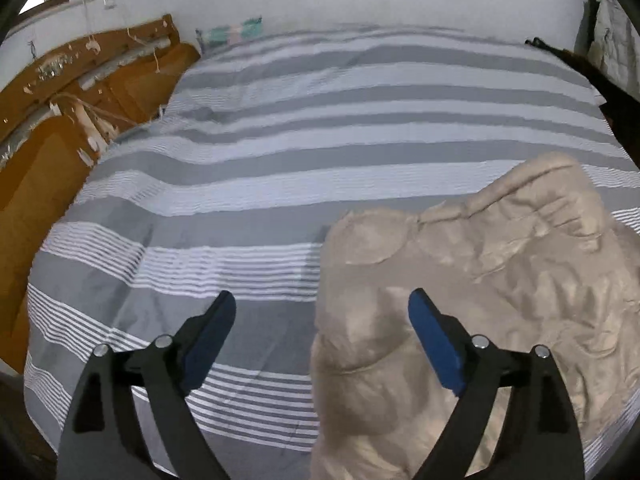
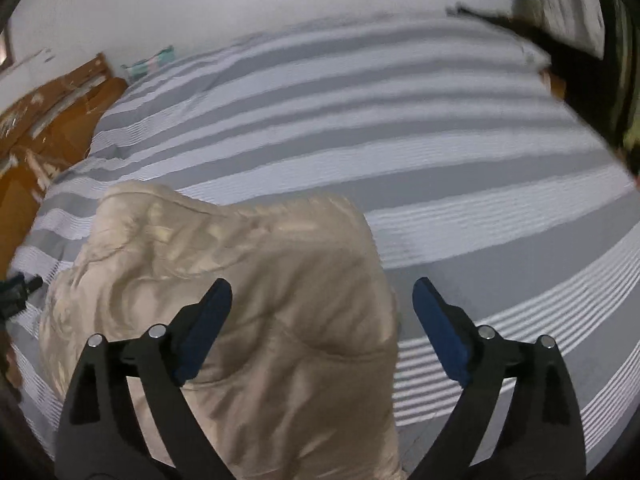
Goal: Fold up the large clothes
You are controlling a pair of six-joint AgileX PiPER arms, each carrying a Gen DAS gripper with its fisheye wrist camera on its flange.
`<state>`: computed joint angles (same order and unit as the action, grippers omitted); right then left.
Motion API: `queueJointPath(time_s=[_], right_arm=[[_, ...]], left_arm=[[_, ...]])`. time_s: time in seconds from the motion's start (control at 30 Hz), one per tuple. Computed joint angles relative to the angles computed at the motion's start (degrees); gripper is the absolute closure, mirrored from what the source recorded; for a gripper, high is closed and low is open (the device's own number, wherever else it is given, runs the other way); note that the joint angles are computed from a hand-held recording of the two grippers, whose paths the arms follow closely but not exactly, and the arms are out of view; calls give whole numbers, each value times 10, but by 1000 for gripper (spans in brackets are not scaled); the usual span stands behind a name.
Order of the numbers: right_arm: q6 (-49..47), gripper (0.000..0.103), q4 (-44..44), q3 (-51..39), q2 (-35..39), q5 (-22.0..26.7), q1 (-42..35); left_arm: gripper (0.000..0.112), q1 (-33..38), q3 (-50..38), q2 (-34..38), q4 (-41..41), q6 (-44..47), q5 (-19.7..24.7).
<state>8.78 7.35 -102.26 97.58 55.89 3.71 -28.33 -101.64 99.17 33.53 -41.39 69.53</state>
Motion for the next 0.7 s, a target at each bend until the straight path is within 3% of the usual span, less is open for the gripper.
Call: queueJointPath(time_s=[0.13,0.17,0.2,0.23,0.27,0.3,0.33,0.43,0.5,0.53,0.6,0.7], right_arm=[[-16,11,84,-46,60,43,-41],[-22,20,91,-55,70,48,-42],[-28,41,91,-66,83,52,-37],[-18,47,68,-75,89,55,-28],[-18,63,40,-72,87,43,-14],[-14,84,13,-68,82,34,-2],[-8,87,-37,-53,67,11,20],[30,91,-184,-4,19,-49,84],[73,92,-292,13,12,-58,126],[77,92,-320,-3,30,-38,135],[81,92,-308,-41,84,10,123],[78,89,-228,-68,123,36,82]], left_arm=[[23,63,-19,30,-114,61,-11],[23,75,-20,37,-139,72,-18],[23,85,-15,38,-160,77,-31],[30,91,-5,34,-172,80,-45],[60,103,5,28,-201,98,-63],[76,111,15,24,-235,114,-82],[86,116,10,27,-246,117,-78],[93,78,26,17,-166,85,-82],[94,56,48,10,-119,56,-86],[94,54,57,8,-111,50,-90],[93,63,72,9,-118,50,-101],[91,73,71,16,-141,61,-111]])
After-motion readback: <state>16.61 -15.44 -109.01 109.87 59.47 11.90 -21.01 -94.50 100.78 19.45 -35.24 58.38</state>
